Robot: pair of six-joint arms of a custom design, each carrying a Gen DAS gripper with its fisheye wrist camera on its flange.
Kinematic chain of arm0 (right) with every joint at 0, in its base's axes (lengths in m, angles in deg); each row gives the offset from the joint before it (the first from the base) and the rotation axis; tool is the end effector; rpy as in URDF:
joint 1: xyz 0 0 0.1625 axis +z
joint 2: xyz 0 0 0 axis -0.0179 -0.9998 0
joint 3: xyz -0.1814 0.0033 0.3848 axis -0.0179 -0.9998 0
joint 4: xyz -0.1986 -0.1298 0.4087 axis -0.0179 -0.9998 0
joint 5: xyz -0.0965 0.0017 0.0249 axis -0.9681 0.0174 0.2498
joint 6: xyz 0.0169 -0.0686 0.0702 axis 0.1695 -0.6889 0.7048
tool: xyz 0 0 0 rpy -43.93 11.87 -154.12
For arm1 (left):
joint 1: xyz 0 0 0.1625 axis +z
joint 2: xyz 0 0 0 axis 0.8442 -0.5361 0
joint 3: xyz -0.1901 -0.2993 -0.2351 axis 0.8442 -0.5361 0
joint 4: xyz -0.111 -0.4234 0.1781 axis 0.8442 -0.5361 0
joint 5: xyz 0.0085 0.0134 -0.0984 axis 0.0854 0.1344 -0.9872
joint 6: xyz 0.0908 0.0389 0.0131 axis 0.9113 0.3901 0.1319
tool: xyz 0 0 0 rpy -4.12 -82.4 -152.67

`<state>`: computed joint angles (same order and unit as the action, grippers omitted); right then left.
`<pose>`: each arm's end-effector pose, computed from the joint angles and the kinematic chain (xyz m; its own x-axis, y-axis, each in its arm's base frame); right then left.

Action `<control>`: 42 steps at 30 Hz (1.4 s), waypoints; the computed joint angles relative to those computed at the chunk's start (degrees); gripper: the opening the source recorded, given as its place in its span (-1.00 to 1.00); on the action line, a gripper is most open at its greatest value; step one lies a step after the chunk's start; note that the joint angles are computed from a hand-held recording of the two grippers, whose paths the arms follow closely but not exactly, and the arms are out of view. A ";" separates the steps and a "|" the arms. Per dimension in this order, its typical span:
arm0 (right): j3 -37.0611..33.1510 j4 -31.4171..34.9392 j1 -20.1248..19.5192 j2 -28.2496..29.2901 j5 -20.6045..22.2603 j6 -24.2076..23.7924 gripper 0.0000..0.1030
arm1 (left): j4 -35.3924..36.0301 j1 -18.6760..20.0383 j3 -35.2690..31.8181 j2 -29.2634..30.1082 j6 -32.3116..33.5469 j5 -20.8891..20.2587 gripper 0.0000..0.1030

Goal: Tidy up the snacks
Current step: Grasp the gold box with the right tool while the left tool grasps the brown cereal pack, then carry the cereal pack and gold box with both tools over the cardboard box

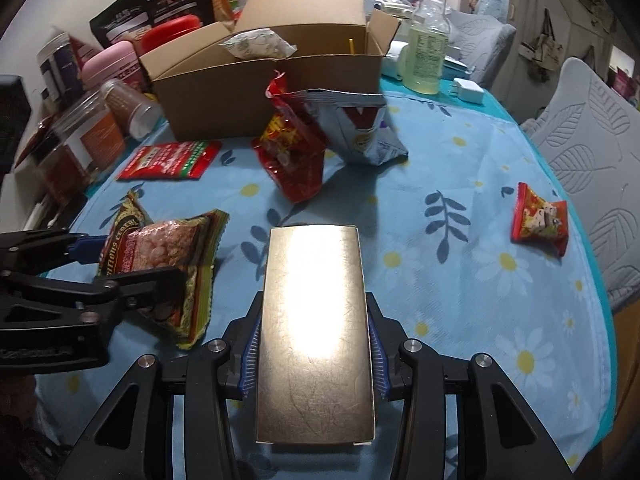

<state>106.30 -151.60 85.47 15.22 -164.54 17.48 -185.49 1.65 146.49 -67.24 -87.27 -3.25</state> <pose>0.0230 -0.6600 0.1123 -0.7343 -0.0703 0.6751 -0.4306 0.8171 -0.3833 -0.2080 -0.7097 -0.0505 -0.7865 0.3569 -0.5040 0.4821 0.8649 -0.1399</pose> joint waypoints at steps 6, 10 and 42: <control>0.25 0.45 -0.74 -0.16 0.58 0.91 -0.10 | -2.18 -0.65 0.50 0.77 0.98 2.76 0.55; 0.78 -2.20 -0.77 0.47 0.43 -3.24 -0.04 | -3.87 -1.42 0.47 2.18 2.39 5.46 0.73; 3.69 2.50 -1.97 -3.34 6.53 0.93 -0.17 | -12.60 -1.39 2.34 1.40 8.18 7.06 0.21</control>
<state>110.00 -149.10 83.50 11.88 -158.01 18.41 -198.10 0.26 148.83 -65.84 -79.09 3.82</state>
